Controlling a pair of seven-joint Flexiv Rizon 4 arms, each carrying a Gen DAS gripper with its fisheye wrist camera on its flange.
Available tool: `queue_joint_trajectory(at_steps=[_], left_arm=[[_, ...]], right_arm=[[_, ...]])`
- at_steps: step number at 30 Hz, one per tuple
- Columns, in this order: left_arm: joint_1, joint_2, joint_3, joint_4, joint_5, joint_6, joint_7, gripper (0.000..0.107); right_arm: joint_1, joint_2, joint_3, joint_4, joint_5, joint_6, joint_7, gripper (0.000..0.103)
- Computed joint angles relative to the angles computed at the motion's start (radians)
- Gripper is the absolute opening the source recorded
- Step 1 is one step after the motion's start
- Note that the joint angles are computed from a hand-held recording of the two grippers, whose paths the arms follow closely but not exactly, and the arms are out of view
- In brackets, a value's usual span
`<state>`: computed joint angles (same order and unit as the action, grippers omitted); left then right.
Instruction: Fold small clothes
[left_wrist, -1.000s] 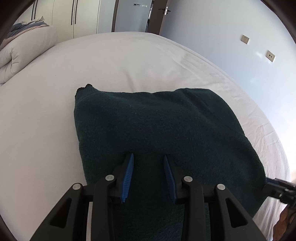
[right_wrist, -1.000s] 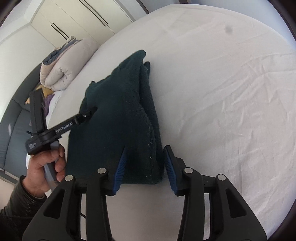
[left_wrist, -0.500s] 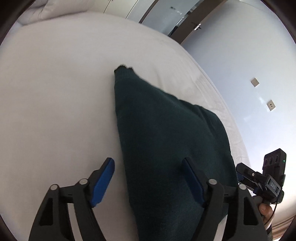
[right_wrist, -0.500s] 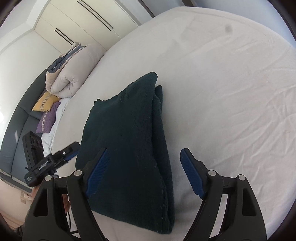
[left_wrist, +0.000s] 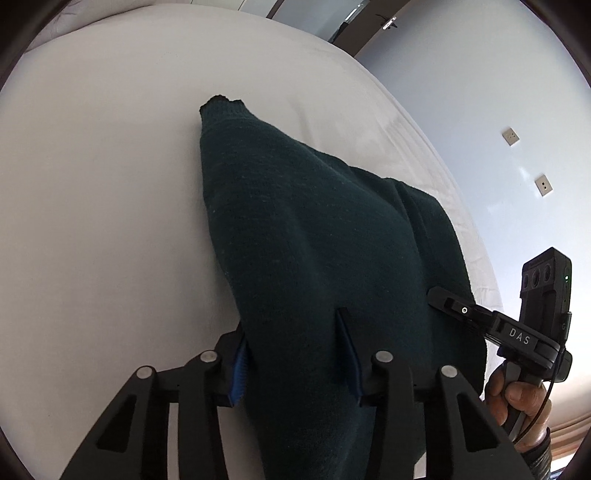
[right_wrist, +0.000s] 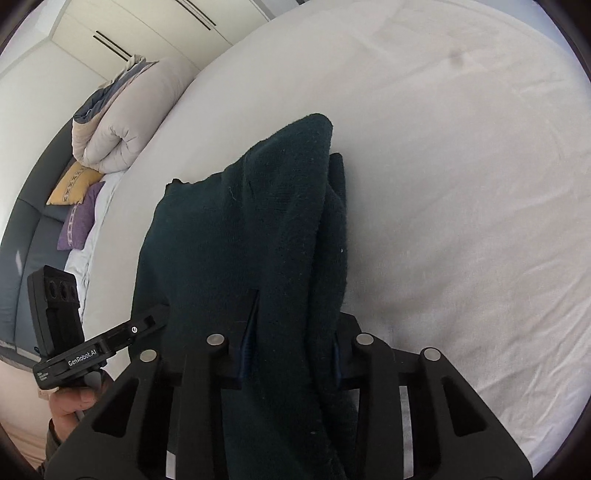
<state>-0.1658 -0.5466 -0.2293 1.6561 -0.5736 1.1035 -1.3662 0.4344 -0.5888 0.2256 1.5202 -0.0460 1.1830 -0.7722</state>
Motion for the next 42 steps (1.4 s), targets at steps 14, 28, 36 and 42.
queue_joint_trajectory(at_steps=[14,28,36,42], left_arm=[[-0.022,0.446,0.083,0.44,-0.112,0.091,0.143,0.034],[-0.089,0.73,0.267,0.783,-0.157,0.101,0.172,0.033],[-0.149,0.7,0.248,0.873,-0.318,0.253,0.269,0.035],[-0.218,0.674,0.252,0.889,-0.504,0.32,0.372,0.049]], right_arm=[[0.211,0.264,-0.071,0.243,-0.406,0.001,0.336,0.019],[0.417,0.18,-0.031,0.258,-0.505,0.111,0.576,0.019],[0.468,0.157,-0.139,0.384,-0.583,0.303,0.772,0.02],[0.641,0.101,-0.403,0.455,-0.557,0.549,0.848,0.031]])
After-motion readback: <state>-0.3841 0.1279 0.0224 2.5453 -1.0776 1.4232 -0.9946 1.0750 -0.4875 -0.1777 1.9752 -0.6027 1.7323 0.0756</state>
